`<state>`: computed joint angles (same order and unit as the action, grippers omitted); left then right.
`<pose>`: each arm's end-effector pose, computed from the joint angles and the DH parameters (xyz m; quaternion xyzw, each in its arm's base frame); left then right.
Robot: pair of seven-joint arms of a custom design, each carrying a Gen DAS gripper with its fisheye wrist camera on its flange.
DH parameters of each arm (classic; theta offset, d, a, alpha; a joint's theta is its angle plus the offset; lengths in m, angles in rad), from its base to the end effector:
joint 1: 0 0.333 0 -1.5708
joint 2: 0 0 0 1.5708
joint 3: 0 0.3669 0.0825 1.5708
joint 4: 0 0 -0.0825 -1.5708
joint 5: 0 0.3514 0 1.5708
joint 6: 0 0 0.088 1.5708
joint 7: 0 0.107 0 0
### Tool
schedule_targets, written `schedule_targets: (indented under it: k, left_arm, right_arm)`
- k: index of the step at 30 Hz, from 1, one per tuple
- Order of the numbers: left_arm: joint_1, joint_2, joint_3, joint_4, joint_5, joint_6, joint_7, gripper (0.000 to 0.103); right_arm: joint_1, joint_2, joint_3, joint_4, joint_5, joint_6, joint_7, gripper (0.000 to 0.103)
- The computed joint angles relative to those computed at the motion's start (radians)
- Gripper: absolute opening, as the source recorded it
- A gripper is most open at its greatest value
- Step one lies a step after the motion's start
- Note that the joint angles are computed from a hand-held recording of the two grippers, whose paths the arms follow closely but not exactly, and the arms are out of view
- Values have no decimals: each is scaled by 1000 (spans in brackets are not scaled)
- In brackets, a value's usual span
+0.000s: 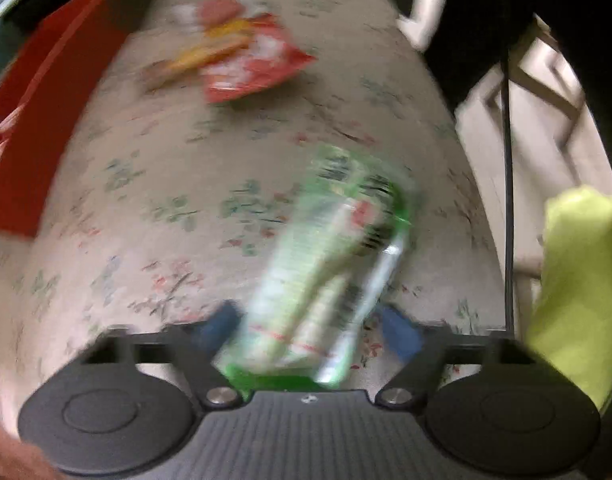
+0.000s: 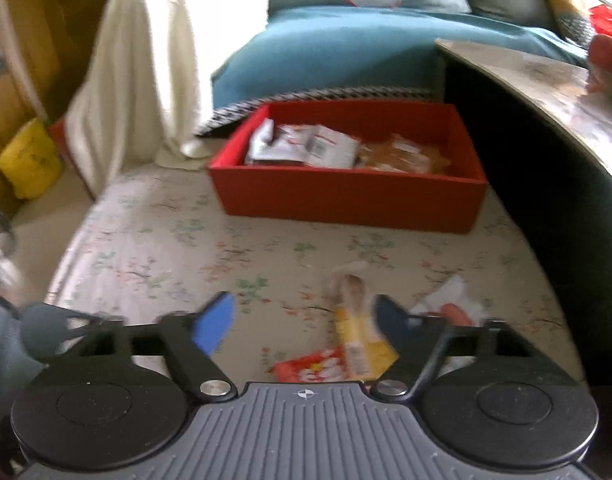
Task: Organize snacks
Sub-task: 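Grasp the green bamboo-shoot packet with the left gripper, then grasp the yellow sausage stick with the right gripper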
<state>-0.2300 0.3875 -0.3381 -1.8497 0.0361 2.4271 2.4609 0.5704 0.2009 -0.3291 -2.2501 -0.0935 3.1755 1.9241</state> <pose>0.5590 -0.3267 0.4130 -0.0618 0.9913 -0.1009 0.0578 0.5555 0.1564 0.4410 -0.6641 0.6551 -0.2067 0.2949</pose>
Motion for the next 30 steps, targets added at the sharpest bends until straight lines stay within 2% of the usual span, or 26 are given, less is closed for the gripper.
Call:
schedule_targets:
  k: [1,3,6,11,14,16,19,23,24,26,28,30]
  left_arm:
    - [-7,0,8,12,-6,-21,-43,43]
    - [-13,-1,21,16,-30,-19,-138,39]
    - [-1,-18,13,-14,-64,30,-200,34]
    - [43,-37,-37,-49,-218,140,-245,31]
    - [71,-14,-58,-5,-315,166,-285,30]
    - [87,0,-68,22,-360,170,-303,30]
    - [100,7,-68,37,-386,187,-327,30]
    - [129,12,-80,52,-428,169,-334,30]
    - [131,11,-79,52,-436,169,-338,30]
    - [132,19,-76,64,-446,163,-346,30]
    - [132,28,-75,68,-456,169,-352,30]
    - [138,30,-78,72,-465,168,-354,30]
  right_arm:
    - [-2,2,-1,8,9,-23,9,70]
    - [-37,1,30,12,18,-39,9,67]
    - [23,4,-54,19,-71,-49,96,67]
    - [8,21,-70,68,-160,-94,178,68]
    - [-91,38,17,105,-135,-129,146,69]
    - [-192,53,124,134,-52,-177,77,75]
    - [-261,80,200,167,21,-217,17,75]
    - [-345,151,311,276,140,-332,-161,77]
    - [-351,173,321,309,157,-370,-195,76]
    - [-321,209,293,361,136,-422,-207,75]
    - [-313,242,285,408,139,-473,-217,69]
    - [-310,249,282,411,153,-464,-217,67]
